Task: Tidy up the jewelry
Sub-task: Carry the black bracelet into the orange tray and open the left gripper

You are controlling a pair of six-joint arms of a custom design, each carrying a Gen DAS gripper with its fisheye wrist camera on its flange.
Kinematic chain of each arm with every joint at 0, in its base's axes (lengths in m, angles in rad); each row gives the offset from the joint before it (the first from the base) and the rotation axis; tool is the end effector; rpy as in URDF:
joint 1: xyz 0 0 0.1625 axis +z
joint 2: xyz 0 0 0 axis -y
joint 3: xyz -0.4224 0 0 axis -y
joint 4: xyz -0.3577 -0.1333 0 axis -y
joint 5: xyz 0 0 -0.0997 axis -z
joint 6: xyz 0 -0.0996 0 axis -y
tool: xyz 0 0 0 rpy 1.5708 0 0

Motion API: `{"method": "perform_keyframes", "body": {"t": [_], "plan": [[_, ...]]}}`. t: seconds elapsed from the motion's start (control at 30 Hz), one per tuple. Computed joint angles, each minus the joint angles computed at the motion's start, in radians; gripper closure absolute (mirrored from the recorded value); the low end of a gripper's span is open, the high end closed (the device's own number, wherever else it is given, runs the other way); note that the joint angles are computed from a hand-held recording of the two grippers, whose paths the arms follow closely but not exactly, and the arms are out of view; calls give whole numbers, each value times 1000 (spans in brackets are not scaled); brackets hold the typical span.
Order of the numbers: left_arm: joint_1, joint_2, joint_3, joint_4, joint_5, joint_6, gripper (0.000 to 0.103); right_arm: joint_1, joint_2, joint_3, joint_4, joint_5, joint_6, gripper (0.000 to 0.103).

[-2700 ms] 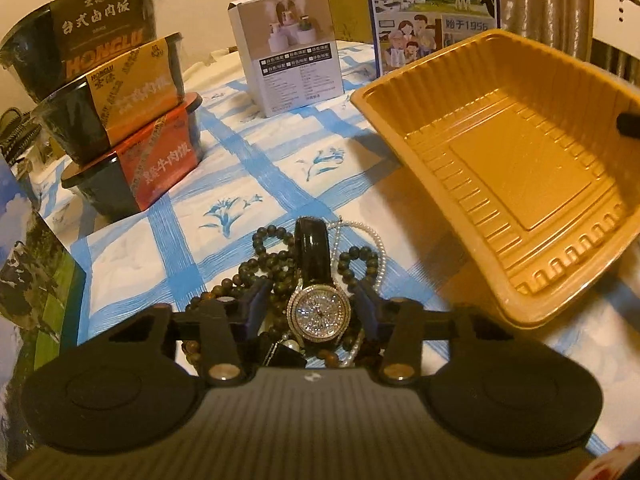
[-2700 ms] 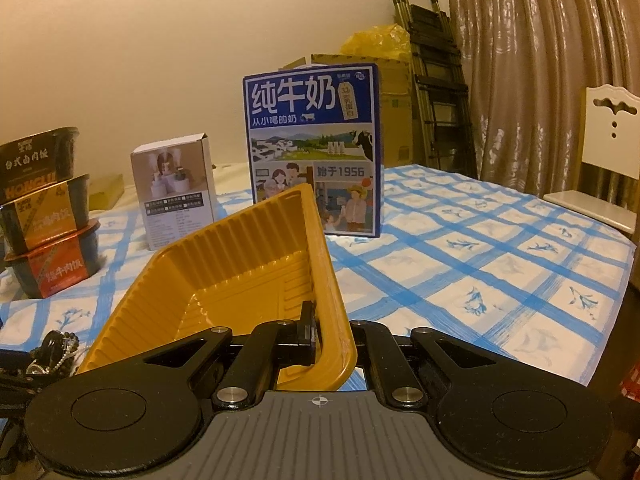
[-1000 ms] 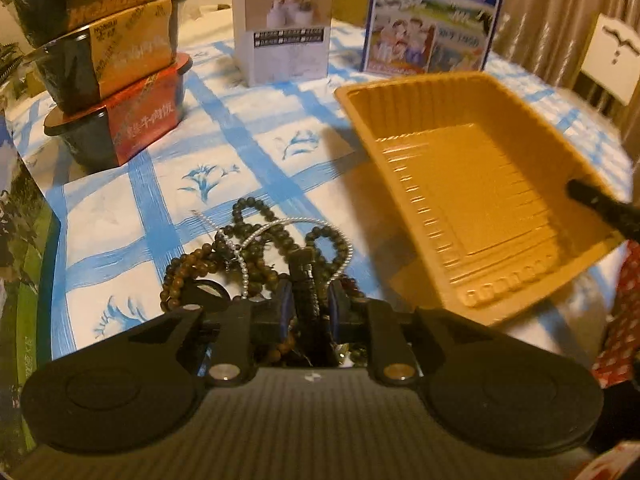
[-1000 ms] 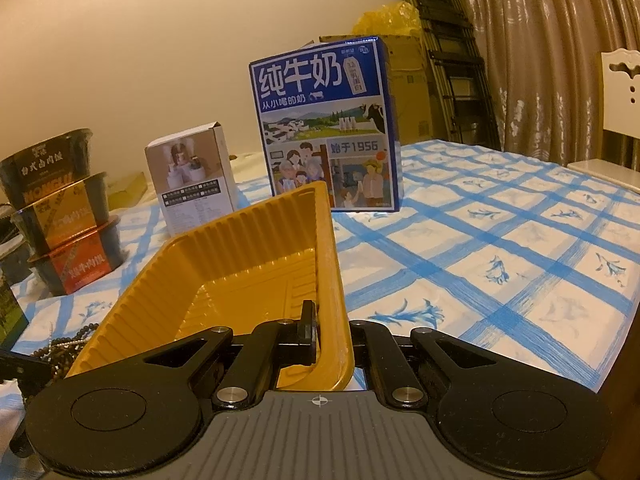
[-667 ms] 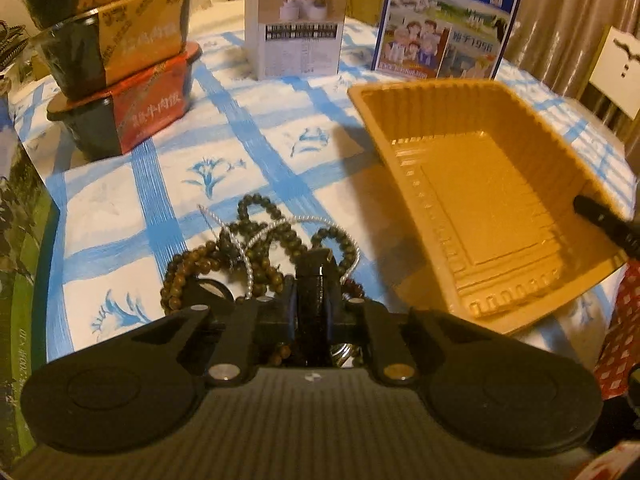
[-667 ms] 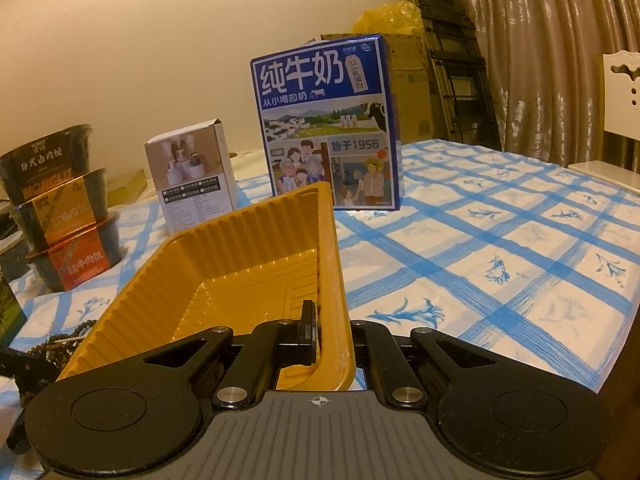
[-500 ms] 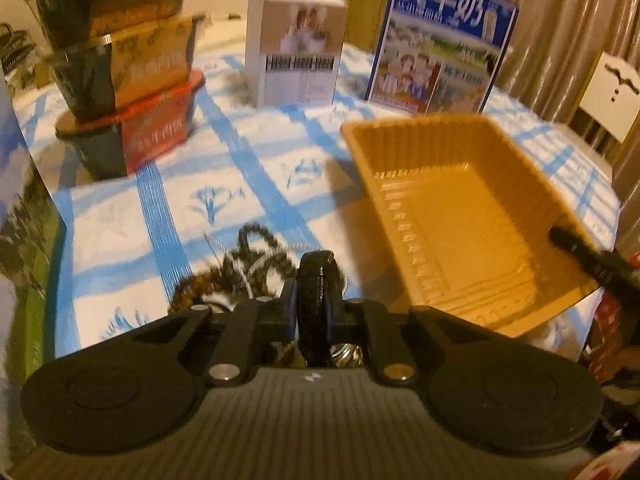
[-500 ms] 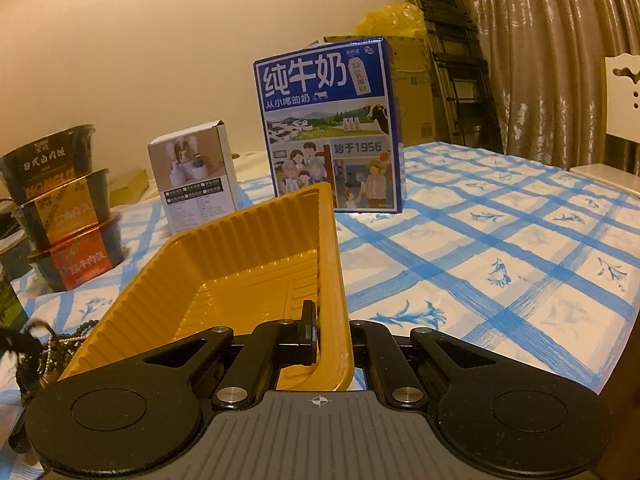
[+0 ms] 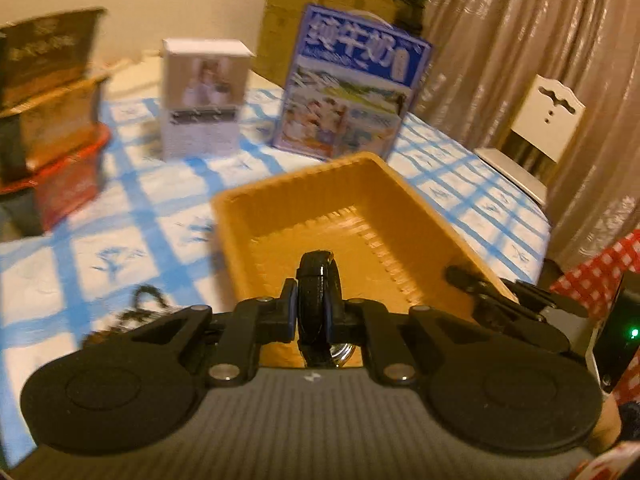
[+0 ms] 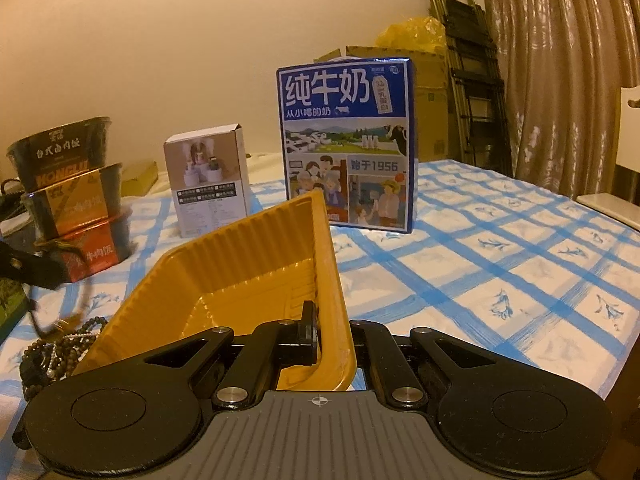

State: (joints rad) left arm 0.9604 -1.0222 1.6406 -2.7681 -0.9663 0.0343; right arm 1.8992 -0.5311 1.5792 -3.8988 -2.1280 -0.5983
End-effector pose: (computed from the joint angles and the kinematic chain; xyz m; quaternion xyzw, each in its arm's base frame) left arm -0.2112 -0.6333 0.3015 0.2093 0.8947 -0.3423 0.1961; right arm 0.2867 -0.5915 0.1378 0.1978 -0.7633 0.5392 0.2958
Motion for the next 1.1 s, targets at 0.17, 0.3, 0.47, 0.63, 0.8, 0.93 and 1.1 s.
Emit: {"method": "perform_keyframes", "body": {"t": [0.17, 0.3, 0.47, 0.63, 0.8, 0.93, 1.1], "plan": [[18, 59, -33, 47, -14, -39, 92, 0, -3, 4, 2, -1, -1, 99], [29, 78, -42, 81, -25, -63, 91, 0, -9, 11, 13, -8, 7, 99], [21, 78, -31, 58, -16, -47, 90, 2, -14, 11, 37, -27, 20, 99], [-7, 36, 4, -16, 35, -4, 84, 7, -13, 6, 46, -39, 19, 99], [-54, -49, 108, -114, 231, 39, 70, 16, -12, -6, 71, -67, 28, 99], [-75, -139, 199, -85, 400, 7, 70, 31, -5, -21, 83, -96, 2, 99], [-79, -236, 286, 16, 476, -100, 70, 59, 3, -46, 109, -146, -45, 99]]}}
